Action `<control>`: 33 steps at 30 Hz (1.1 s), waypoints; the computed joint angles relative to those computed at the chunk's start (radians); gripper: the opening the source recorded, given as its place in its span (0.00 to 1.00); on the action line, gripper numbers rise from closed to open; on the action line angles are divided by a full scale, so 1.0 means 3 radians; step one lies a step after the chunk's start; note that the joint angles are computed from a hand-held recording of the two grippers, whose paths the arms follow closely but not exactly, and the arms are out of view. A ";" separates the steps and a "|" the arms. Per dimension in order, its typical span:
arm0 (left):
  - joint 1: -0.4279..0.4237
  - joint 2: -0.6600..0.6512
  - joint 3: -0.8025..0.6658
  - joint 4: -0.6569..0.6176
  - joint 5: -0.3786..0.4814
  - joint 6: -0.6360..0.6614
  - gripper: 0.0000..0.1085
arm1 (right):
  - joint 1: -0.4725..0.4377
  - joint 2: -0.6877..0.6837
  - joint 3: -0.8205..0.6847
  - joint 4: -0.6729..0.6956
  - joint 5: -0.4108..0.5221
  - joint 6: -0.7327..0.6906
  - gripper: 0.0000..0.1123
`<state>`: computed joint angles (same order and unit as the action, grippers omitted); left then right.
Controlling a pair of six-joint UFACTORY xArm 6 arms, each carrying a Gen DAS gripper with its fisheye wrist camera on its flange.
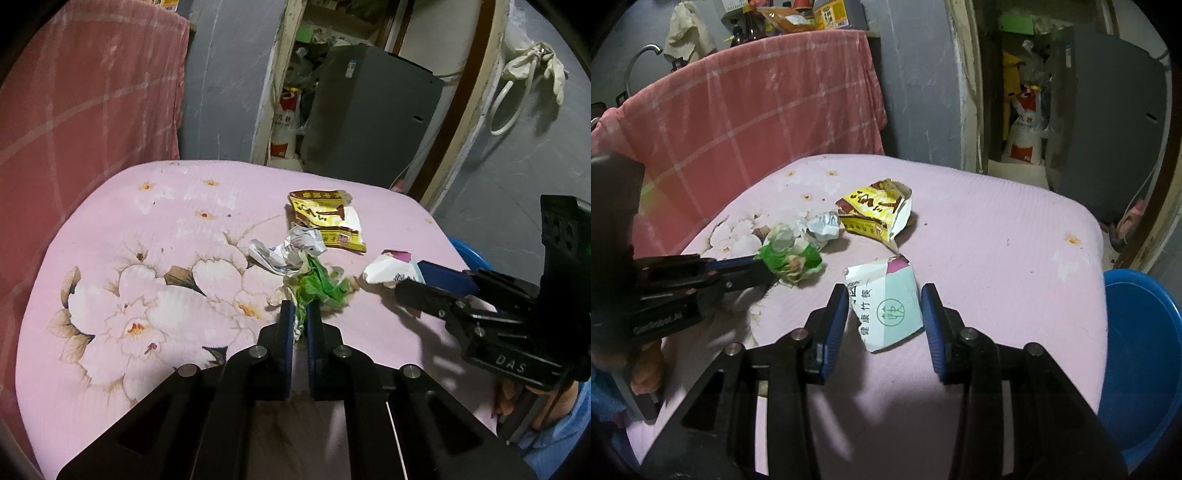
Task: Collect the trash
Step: 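Lift the green wrapper and white carton and carry them over the blue bucket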
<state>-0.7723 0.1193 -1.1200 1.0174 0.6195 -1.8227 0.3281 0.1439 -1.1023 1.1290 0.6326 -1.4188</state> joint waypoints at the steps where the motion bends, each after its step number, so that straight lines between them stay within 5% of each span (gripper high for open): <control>1: -0.0021 -0.0004 -0.0007 0.0021 0.0028 -0.0012 0.04 | -0.0009 -0.0017 0.0009 0.0052 -0.0010 -0.0034 0.35; 20: -0.0119 0.0365 -0.0879 0.0819 0.0184 -0.0253 0.04 | -0.0313 -0.0527 0.0251 0.2576 -0.0189 -0.1817 0.35; 33: -0.0238 0.0989 -0.1886 0.1307 0.0311 -0.0165 0.04 | -0.0672 -0.0635 0.0255 0.3508 -0.0202 -0.2615 0.35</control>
